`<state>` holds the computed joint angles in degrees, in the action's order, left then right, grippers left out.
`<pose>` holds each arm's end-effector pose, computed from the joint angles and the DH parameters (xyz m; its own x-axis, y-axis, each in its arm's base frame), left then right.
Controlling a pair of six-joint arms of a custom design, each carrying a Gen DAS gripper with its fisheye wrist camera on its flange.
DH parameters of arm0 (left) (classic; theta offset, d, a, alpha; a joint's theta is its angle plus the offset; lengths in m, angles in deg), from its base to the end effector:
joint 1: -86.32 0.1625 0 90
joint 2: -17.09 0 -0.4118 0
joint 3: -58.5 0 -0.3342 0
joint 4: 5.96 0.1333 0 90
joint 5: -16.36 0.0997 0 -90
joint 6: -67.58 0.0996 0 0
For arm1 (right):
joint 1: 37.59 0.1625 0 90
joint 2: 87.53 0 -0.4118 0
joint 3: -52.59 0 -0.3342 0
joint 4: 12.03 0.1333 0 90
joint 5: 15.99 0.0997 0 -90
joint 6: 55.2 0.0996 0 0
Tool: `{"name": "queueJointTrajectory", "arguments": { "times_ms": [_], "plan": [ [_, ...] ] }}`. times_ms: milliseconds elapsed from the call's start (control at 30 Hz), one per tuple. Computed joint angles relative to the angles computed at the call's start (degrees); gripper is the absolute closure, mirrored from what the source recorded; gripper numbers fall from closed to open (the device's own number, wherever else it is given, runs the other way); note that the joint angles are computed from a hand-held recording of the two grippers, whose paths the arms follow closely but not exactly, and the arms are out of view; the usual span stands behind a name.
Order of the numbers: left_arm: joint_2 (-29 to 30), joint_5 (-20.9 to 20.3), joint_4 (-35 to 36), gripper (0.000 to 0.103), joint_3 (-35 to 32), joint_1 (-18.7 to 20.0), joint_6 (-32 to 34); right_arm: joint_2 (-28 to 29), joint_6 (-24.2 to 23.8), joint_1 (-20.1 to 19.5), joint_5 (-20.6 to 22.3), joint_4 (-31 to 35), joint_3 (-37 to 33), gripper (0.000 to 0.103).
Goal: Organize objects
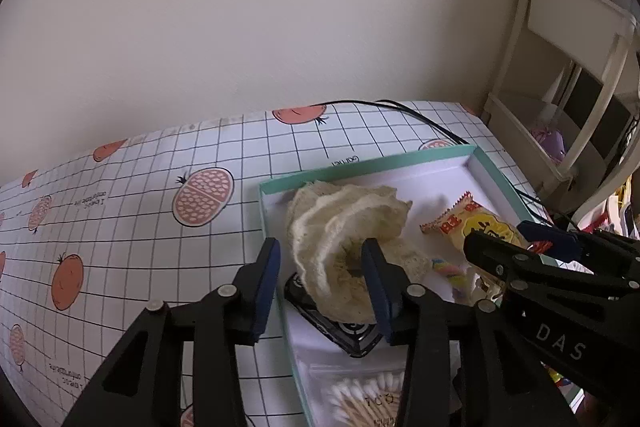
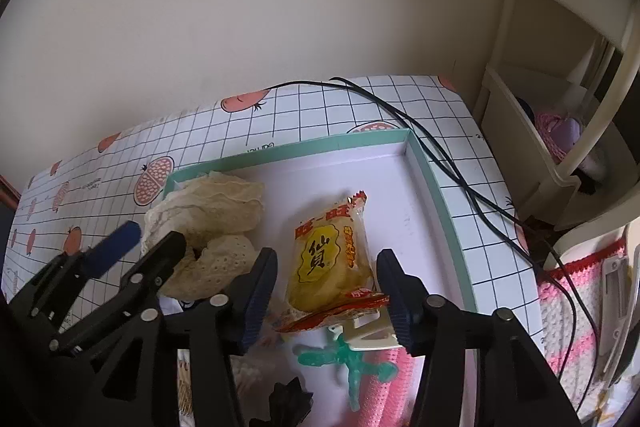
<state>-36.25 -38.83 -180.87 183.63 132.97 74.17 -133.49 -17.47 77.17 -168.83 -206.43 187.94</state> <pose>-0.1816 -0.4694 0.1184 -0.6047 0.5476 -0.5783 0.7428 0.6496 -0.1617 0.2072 -0.3426 0.1063 -0.6517 0.5510 0.5212 -0.0072 0.6826 -0.7307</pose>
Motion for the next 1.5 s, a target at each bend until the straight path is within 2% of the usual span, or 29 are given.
{"name": "queueJointTrajectory", "arguments": {
  "times_ms": [300, 467, 567, 633, 800, 933, 1000, 1067, 1133, 1500],
  "plan": [
    [-1.72, 3.12, 1.28, 0.04, -0.56, -0.41, -0.58, -2.77, 3.9, 1.6, -1.52, 6.94, 0.31, 0.043],
    [-2.24, 4.97, 2.38, 0.04, -1.1, -0.28, -1.05, -3.64, 4.99, 2.17, -1.93, 9.42, 0.15, 0.041],
    [-2.31, 5.93, 3.66, 0.036, -1.59, -0.1, -2.12, -3.56, 5.06, 2.38, -2.11, 9.44, 0.14, 0.037],
    [-2.34, 6.25, 4.72, 0.029, -2.06, 0.23, -3.11, -3.3, 4.49, 2.3, -1.99, 8.71, 0.24, 0.034],
    [-2.49, 6.9, 5.48, 0.028, -2.55, 0.87, -4.0, -2.58, 3.58, 1.98, -1.65, 7.69, 0.12, 0.027],
    [-2.35, 7.88, 6.67, 0.02, -3.35, 1.37, -5.33, -2.24, 3.48, 1.97, -1.72, 7.43, 0.0, 0.022],
    [-2.44, 8.09, 7.13, 0.02, -3.59, 1.69, -5.92, -1.94, 3.24, 1.85, -1.78, 7.17, -0.11, 0.022],
    [-2.34, 8.7, 7.16, 0.018, -3.85, 1.91, -6.45, -1.81, 3.18, 1.7, -1.71, 7.01, -0.14, 0.016],
    [-2.33, 8.62, 7.03, 0.011, -4.09, 2.27, -6.69, -1.64, 2.81, 1.55, -1.67, 6.29, -0.06, 0.008],
    [-1.98, 8.66, 5.33, 0.006, -3.81, 3.07, -7.24, -1.31, 1.9, 0.97, -0.9, 4.72, 0.25, 0.0]
  ]
}}
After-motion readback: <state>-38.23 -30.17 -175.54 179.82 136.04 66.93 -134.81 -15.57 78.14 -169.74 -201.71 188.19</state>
